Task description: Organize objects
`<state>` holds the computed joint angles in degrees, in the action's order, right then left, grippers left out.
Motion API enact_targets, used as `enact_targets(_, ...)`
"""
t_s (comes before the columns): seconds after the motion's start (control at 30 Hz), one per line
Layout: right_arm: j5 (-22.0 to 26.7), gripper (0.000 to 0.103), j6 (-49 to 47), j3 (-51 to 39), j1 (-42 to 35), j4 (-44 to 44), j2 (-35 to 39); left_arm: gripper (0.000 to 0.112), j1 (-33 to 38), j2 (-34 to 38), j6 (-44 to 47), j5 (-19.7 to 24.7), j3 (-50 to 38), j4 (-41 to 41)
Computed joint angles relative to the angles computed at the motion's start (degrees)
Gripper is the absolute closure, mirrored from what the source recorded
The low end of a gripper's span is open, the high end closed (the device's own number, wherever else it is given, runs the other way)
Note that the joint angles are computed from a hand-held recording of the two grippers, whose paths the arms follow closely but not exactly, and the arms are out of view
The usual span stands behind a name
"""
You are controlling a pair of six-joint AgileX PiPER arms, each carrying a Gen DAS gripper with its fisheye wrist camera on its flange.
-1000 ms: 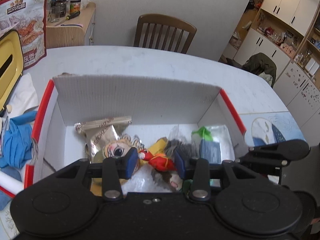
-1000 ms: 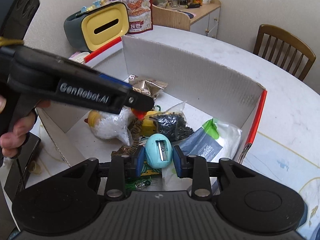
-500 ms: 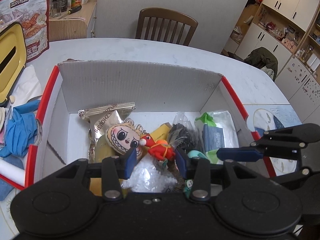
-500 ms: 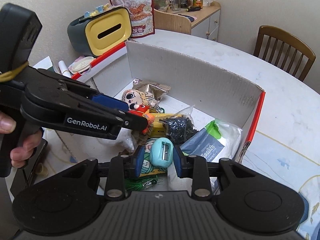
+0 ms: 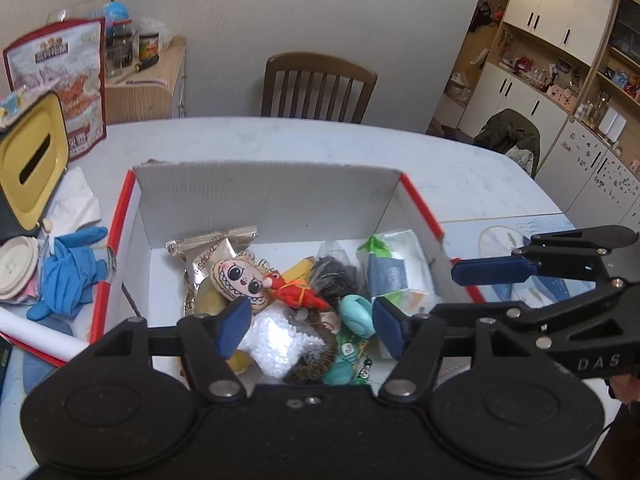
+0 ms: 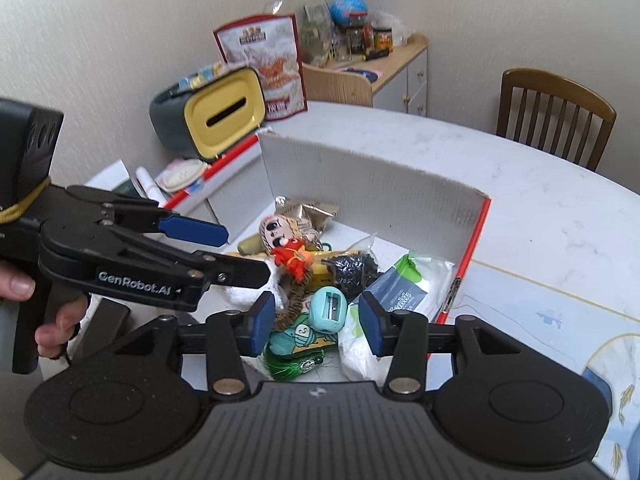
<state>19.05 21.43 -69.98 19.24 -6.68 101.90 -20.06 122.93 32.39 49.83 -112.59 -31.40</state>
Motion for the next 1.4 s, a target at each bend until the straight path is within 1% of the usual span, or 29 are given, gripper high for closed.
enact_targets(0.07,-0.8,0.055,1.0,1.4,0.2,-1.1,-1.6,0.04,-0.1,-1.9,0.8,-1.5,2.5,-0.7)
enact_targets(0.17,-2.3,0.051,4.0,3.6,0.6,-4.2,-4.0,0.037,-0.2,-4.3,1.2,-3.4,5.4,-1.0)
enact_targets(0.23,-3.2,0.051,5.3,4.8,0.8,-5.1,-5.3,0.036,-0.1,-5.6,1.4,-4.0,6.9,-1.7)
enact_targets(0.3,-4.0,0.05,8.8,6.0,1.2,-8.5,-6.6,0.035,-0.2,-7.1,1.7,-5.3,8.6,-1.5)
enact_targets(0.33,-4.4,0.048,11.3,6.6,1.5,-10.9,-7.1,0.033,-0.3,-7.8,1.8,-6.0,9.5,-1.3)
enact_targets(0.37,-4.9,0.043,13.1,7.3,1.6,-12.5,-7.6,0.031,-0.4,-8.4,1.9,-6.6,10.2,-1.2)
enact_targets(0.53,-6.6,0.036,26.6,10.5,2.5,-25.3,-10.2,0.025,-0.7,-11.1,2.1,-9.8,13.7,-0.7)
enact_targets(0.73,-8.4,0.027,48.9,14.5,2.7,-45.0,-12.9,0.018,-0.9,-13.8,2.3,-13.1,17.2,-0.9)
enact_targets(0.8,-8.5,0.027,56.8,15.7,3.2,-52.4,-13.7,0.017,-0.8,-14.4,2.1,-13.5,17.6,-1.1)
enact_targets(0.93,-8.0,0.023,67.4,17.2,4.0,-61.9,-15.0,0.012,-0.8,-15.8,2.0,-14.4,19.3,-1.6)
enact_targets(1.03,-7.7,0.021,75.3,18.2,4.9,-69.1,-15.9,0.01,-0.7,-16.6,2.2,-14.6,20.4,-2.5)
enact_targets(1.3,-5.0,0.019,82.9,20.0,7.8,-76.0,-17.7,0.01,-1.9,-19.1,0.3,-16.8,24.1,-0.1)
enact_targets(1.4,-3.6,0.017,86.4,21.1,9.0,-78.8,-18.6,0.01,-2.0,-20.2,0.5,-16.7,25.3,-0.4)
